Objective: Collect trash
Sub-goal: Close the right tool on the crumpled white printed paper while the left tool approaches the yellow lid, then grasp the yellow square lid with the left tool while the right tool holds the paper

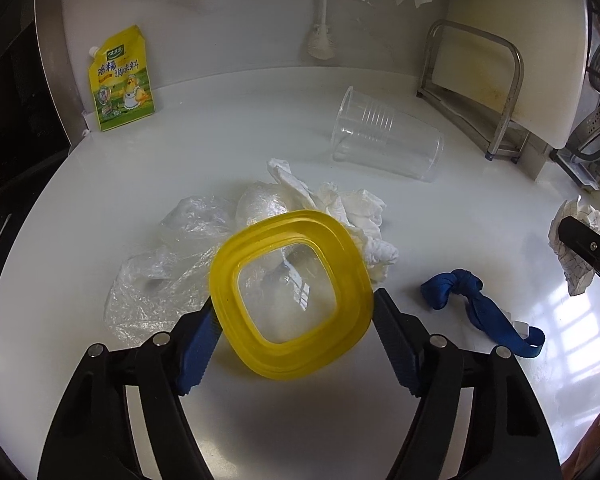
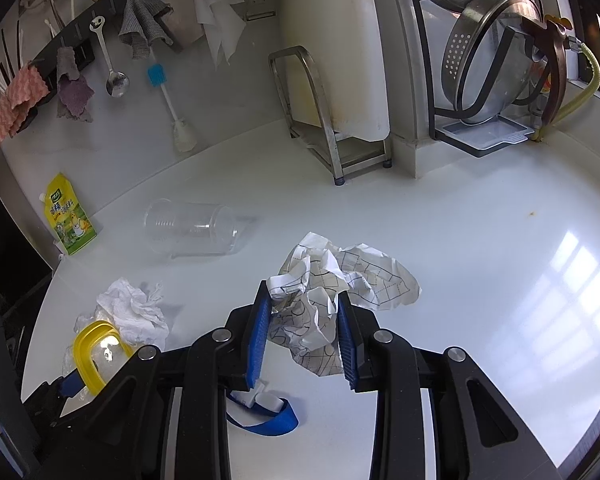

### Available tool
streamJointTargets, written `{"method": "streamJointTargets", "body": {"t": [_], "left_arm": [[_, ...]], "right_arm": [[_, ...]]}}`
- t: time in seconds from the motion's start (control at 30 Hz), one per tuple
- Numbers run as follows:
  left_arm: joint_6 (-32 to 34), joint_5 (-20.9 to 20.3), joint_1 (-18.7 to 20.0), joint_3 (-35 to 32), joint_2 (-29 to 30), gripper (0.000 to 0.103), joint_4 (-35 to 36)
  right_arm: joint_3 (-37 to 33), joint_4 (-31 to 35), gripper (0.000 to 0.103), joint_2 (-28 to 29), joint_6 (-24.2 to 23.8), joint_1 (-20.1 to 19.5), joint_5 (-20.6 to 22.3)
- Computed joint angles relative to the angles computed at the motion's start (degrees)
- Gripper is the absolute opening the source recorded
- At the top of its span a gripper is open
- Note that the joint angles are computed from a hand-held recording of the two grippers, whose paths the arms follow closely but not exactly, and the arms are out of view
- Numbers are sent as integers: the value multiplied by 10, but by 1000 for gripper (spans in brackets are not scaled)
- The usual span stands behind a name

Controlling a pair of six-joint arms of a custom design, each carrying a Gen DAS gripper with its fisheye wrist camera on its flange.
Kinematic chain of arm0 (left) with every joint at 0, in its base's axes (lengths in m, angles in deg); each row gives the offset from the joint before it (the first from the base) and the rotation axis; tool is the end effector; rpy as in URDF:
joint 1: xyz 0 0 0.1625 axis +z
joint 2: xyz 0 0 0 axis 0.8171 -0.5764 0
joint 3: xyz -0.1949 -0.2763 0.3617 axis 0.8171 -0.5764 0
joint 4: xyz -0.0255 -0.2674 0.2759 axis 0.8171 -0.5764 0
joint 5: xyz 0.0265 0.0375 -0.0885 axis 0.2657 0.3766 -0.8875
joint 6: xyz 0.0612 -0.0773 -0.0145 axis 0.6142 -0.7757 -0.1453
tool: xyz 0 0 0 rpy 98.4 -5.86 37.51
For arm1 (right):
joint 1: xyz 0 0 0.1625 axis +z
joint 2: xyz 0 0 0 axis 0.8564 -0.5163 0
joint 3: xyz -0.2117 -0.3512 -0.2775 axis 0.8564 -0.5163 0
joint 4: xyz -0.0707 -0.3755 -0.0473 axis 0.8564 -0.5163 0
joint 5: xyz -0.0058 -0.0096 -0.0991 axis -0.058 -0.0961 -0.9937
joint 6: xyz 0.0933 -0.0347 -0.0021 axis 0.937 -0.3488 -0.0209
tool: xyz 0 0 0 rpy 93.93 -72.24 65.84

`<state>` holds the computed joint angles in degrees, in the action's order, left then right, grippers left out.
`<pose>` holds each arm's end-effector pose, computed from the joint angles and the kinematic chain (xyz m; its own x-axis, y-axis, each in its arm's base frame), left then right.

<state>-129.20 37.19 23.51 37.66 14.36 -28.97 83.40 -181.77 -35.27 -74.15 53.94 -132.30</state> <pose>0.0331 -0.7764 0.2881 -0.6795 0.2238 -0.6987 0.5815 0.7450 -0.3269 0.3637 -0.7243 -0.0874 -0.8092 0.3761 0.4514 -0.1868 0.5638 -0.8045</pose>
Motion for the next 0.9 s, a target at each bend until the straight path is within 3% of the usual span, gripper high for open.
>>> {"method": "streamJointTargets", "body": {"t": [0.4,0.67,0.9], "left_arm": [[87,31,-7,122,-85,72,-112],[131,63,2,160,-123,72,-128],[136,109,25,175,-153,71,-94]], "right_arm": [[-3,-7,30,1,-9,2,-5],[-12,-29,30,9,-22,5,-21],[-51,-25,30,36,-54,19,-37]]}}
